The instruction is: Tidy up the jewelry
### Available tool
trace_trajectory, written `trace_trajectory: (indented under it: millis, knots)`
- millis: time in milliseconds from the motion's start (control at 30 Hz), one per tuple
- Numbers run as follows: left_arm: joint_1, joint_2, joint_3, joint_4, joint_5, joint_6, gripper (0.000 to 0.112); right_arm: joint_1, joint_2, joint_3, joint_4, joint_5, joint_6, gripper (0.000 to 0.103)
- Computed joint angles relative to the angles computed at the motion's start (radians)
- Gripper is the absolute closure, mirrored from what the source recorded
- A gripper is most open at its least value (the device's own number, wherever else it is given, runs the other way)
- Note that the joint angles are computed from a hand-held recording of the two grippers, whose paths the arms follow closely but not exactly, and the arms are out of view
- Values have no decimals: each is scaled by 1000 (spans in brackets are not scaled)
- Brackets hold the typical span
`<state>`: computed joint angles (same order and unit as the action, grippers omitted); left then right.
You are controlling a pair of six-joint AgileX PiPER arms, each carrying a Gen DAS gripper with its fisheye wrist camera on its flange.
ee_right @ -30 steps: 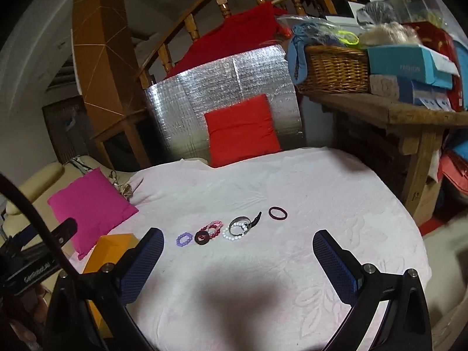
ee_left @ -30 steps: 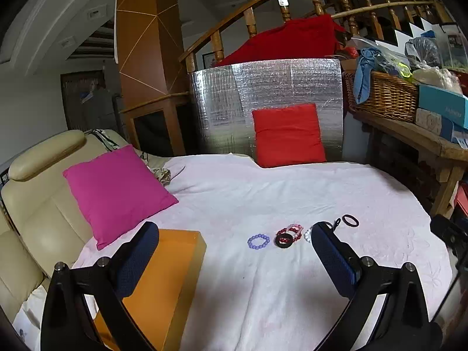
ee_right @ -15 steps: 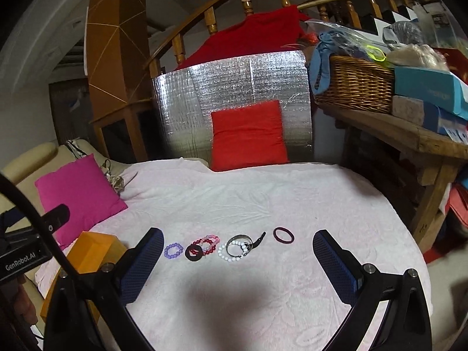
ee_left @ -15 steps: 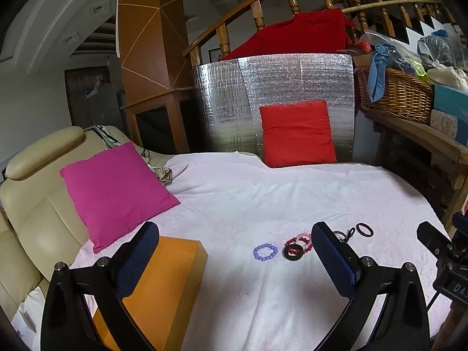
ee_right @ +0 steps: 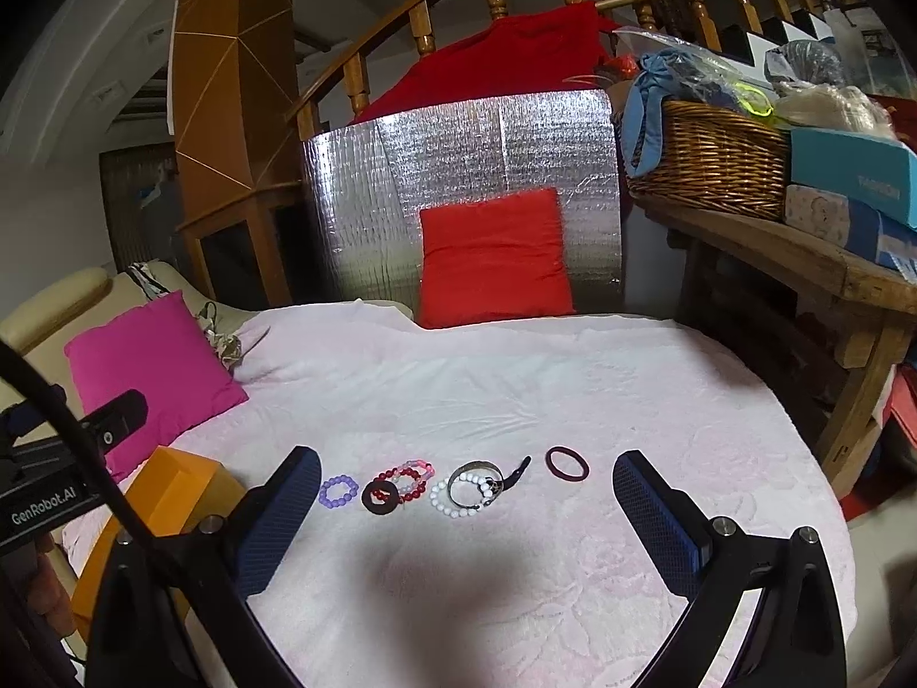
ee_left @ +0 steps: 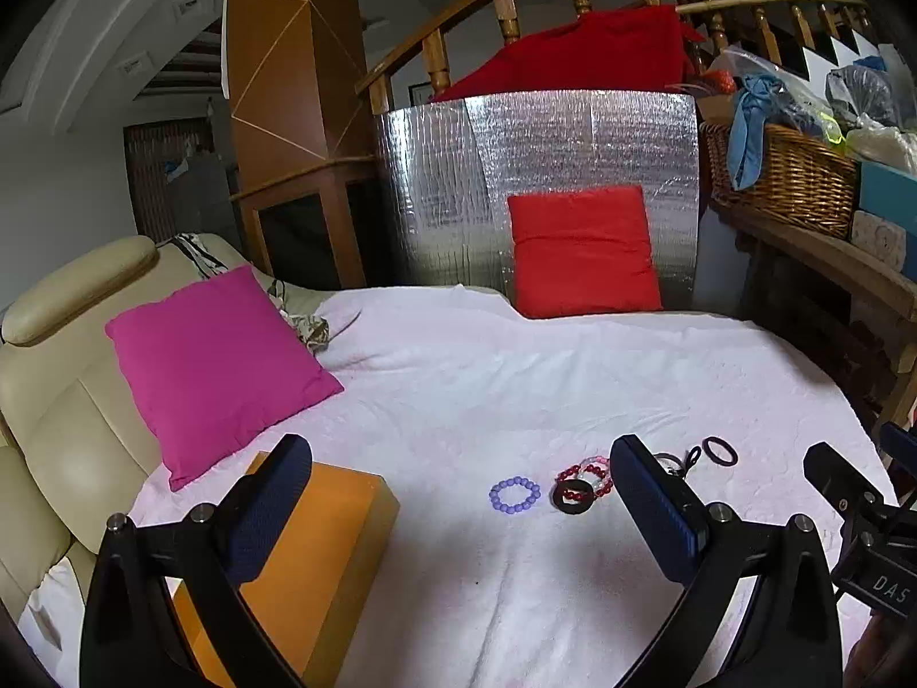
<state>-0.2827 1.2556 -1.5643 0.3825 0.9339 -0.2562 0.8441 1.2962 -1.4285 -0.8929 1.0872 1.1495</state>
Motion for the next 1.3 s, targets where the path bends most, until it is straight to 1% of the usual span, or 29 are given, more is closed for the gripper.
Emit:
trace_trajectory:
  millis: [133, 333, 367, 433, 467, 567, 600, 633, 667, 700, 733, 767, 800, 833, 867, 900, 933, 967, 1000, 1033, 1100, 1200, 1267, 1300]
  knots:
    - [9, 41, -1, 0, -19, -14, 9, -61, 19, 9, 35, -57, -22, 0]
    - [12, 115, 10, 25, -65, -58, 9, -178, 58, 46, 104, -170, -58, 0]
    - [15, 132, 10, 23, -75, -63, 9, -208, 63, 60, 124, -201, -65, 0]
    - [39, 167, 31, -21, -138, -51, 9, -254, 76, 79, 157, -246, -83, 0]
    - [59, 191, 39, -69, -169, -22, 9, -288, 80, 102, 182, -286, -103, 0]
    - [142, 274, 45, -305, -226, 141, 9, -367, 99, 152, 250, -368, -157, 0]
    - [173, 308, 47, -401, -234, 212, 9, -402, 106, 172, 291, -404, -187, 0]
    - [201, 347, 42, -484, -226, 275, 9, -439, 120, 183, 349, -433, -230, 0]
    - [218, 374, 36, -529, -216, 307, 9, -485, 147, 176, 442, -448, -299, 0]
    - [237, 404, 36, -572, -210, 336, 9, -515, 167, 166, 514, -454, -352, 1]
    - [247, 432, 34, -579, -205, 336, 9, -550, 192, 150, 614, -463, -434, 3]
    - [248, 449, 28, -568, -196, 324, 9, -581, 230, 120, 714, -462, -520, 7]
    - [253, 484, -7, -554, -154, 319, 9, -603, 256, 96, 780, -454, -580, 10]
    - [256, 499, -27, -547, -131, 324, 9, -613, 287, 69, 808, -441, -601, 16]
    - [251, 514, -46, -520, -113, 327, 9, -624, 322, 37, 845, -427, -623, 20]
    - [237, 518, -49, -466, -124, 321, 9, -637, 342, 27, 893, -429, -658, 22]
    - [224, 514, -41, -421, -141, 312, 9, -652, 368, 6, 957, -425, -705, 27]
    - [212, 513, -38, -381, -148, 305, 9, -659, 395, -16, 989, -417, -725, 30]
    - [209, 516, -46, -367, -139, 315, 9, -655, 413, -32, 985, -413, -713, 30]
    - [217, 523, -55, -382, -130, 339, 9, -645, 435, -56, 968, -403, -687, 30]
    - [232, 536, -71, -413, -112, 368, 9, -642, 476, -96, 971, -386, -679, 34]
    - [240, 549, -85, -416, -95, 374, 9, -633, 526, -144, 988, -359, -678, 39]
    - [247, 564, -100, -429, -89, 394, 9, -617, 551, -175, 957, -339, -653, 58]
    - [245, 560, -94, -440, -93, 407, 9, -610, 560, -183, 933, -335, -633, 63]
